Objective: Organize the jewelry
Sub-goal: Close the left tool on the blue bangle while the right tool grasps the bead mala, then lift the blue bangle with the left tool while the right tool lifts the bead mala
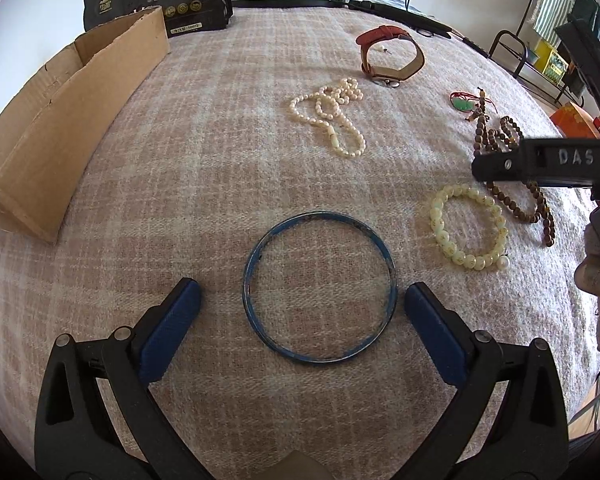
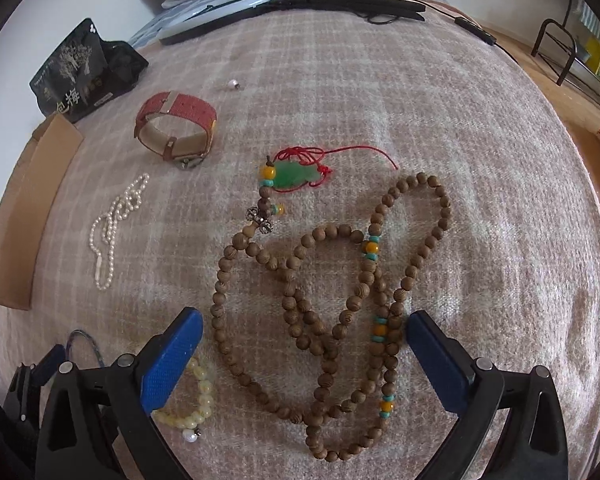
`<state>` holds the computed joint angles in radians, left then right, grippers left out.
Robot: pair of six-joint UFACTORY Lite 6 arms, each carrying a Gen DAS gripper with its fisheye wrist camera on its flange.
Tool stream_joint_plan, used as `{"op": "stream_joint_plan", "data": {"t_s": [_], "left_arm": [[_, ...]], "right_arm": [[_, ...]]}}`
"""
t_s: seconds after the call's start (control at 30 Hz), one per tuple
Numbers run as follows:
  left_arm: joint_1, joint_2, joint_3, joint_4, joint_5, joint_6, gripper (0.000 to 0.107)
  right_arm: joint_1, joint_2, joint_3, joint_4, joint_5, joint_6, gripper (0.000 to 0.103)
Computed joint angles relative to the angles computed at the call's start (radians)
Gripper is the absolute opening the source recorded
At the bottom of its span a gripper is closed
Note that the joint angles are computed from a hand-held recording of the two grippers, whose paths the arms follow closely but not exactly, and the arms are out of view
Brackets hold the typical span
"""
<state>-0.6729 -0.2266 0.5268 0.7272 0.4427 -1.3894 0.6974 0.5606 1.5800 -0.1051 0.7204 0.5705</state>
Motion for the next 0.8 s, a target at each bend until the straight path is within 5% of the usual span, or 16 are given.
{"op": "stream_joint_plan", "data": {"t_s": [0.23, 0.5, 0.63, 0.8], "left_arm": [[0.021, -0.035, -0.023, -0.019, -0.025, 0.023, 0.103], [0.021, -0.059, -0.032, -0.010, -0.010, 0.002, 0.097], [-0.001, -0.076, -0.039, 0.033, 0.024, -0.061, 0.084], [-0.003, -0.084, -0.039, 0.046, 0.036, -0.071, 0.073]], "right_arm": [[0.011, 0.025, 0.032, -0.043, 0.040, 0.011, 0.094], [-0.007, -0.073, -0.074, -0.062, -0.003, 0.009, 0.030], [-0.024, -0.103, -0.109, -0.046, -0.022, -0.013, 0.018], [-0.026, -0.115, -0.117, -0.038, -0.033, -0.022, 0.018]]}}
